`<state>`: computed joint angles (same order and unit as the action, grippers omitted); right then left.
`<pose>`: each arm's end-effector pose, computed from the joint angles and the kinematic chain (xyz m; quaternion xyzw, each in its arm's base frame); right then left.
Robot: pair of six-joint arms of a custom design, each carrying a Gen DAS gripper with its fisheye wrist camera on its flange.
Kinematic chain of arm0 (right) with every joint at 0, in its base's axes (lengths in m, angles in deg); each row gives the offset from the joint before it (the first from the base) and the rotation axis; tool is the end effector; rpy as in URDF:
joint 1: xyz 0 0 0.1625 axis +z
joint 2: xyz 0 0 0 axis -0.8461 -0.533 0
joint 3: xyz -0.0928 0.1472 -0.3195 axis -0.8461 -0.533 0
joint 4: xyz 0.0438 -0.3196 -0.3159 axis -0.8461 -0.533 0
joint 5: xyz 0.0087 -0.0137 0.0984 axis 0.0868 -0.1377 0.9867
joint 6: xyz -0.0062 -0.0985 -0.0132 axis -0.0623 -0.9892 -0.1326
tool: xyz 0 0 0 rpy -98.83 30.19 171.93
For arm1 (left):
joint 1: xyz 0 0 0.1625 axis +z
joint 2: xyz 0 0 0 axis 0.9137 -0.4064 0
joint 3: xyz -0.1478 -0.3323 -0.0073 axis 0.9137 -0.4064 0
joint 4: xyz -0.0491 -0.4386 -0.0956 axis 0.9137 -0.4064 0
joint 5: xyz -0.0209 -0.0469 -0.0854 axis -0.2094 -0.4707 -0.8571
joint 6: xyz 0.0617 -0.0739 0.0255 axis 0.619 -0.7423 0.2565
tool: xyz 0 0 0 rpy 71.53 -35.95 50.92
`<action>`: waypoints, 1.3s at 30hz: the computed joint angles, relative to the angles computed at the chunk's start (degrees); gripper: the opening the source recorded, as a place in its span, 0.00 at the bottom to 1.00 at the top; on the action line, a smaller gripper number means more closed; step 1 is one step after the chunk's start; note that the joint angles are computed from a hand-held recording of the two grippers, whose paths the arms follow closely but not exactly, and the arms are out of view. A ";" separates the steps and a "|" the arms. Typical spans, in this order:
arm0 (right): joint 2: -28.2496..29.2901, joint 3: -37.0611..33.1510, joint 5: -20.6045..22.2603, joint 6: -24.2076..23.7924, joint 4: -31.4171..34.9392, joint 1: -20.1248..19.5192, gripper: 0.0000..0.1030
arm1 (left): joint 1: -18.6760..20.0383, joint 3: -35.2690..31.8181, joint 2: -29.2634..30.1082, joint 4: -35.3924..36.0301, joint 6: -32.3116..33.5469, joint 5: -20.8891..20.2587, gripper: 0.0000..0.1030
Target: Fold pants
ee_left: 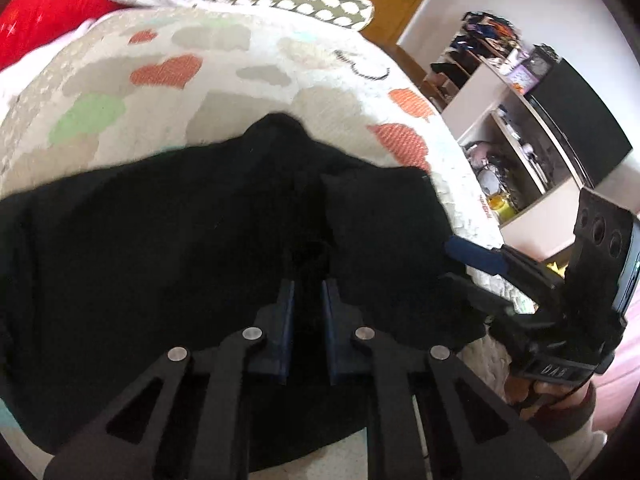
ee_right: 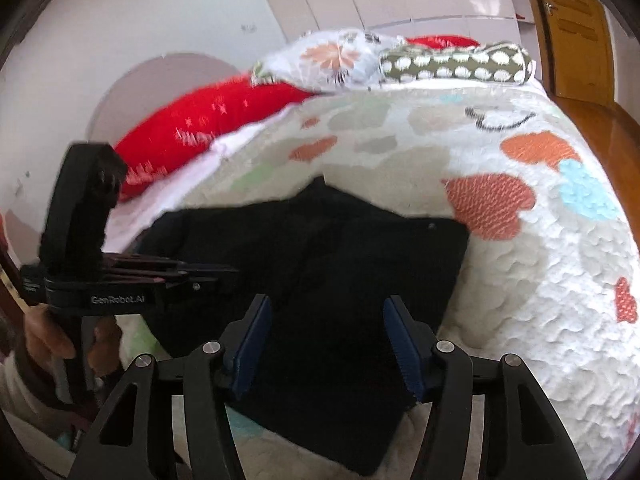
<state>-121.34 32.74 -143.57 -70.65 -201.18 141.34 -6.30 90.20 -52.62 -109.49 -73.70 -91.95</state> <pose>0.0637 -0.6378 0.1375 0.2382 -0.9380 0.2384 0.0807 -0.1565 -0.6248 0.0512 0.1533 0.9524 -0.1830 0.1894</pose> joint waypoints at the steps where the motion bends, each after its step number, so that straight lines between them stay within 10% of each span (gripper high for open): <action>1: 0.23 -0.05 -0.45 0.19 0.07 0.12 0.58 | 0.03 0.43 -0.22 -0.91 -0.61 -0.16 0.12; 5: -0.29 0.61 0.04 -0.63 0.09 -0.07 0.58 | 0.20 1.69 -0.93 -4.87 -2.85 -1.81 0.81; 14: -1.84 1.59 -0.22 -0.19 0.68 -0.96 0.58 | 0.16 -1.87 3.34 -3.76 -2.89 -1.12 0.80; 16: -2.55 2.11 -0.25 -0.16 0.40 -1.05 0.58 | -0.23 -1.55 3.91 -5.73 -1.07 -0.44 0.49; 17: -2.96 2.40 -0.22 0.00 0.01 -1.12 0.58 | -0.36 -1.93 4.09 -4.65 -0.74 -0.16 0.18; 20: -3.46 2.36 -0.17 0.32 -0.57 -1.01 0.58 | -0.50 -1.28 2.90 -4.04 0.08 -1.30 0.11; 34: 4.03 -3.11 -3.95 -1.25 0.09 1.64 0.58 | 0.25 0.37 1.41 -4.73 -0.92 0.36 0.10; 39: 3.96 -1.59 -6.80 -3.58 -1.89 2.20 0.58 | -0.65 1.42 0.49 -5.03 -2.78 3.25 0.31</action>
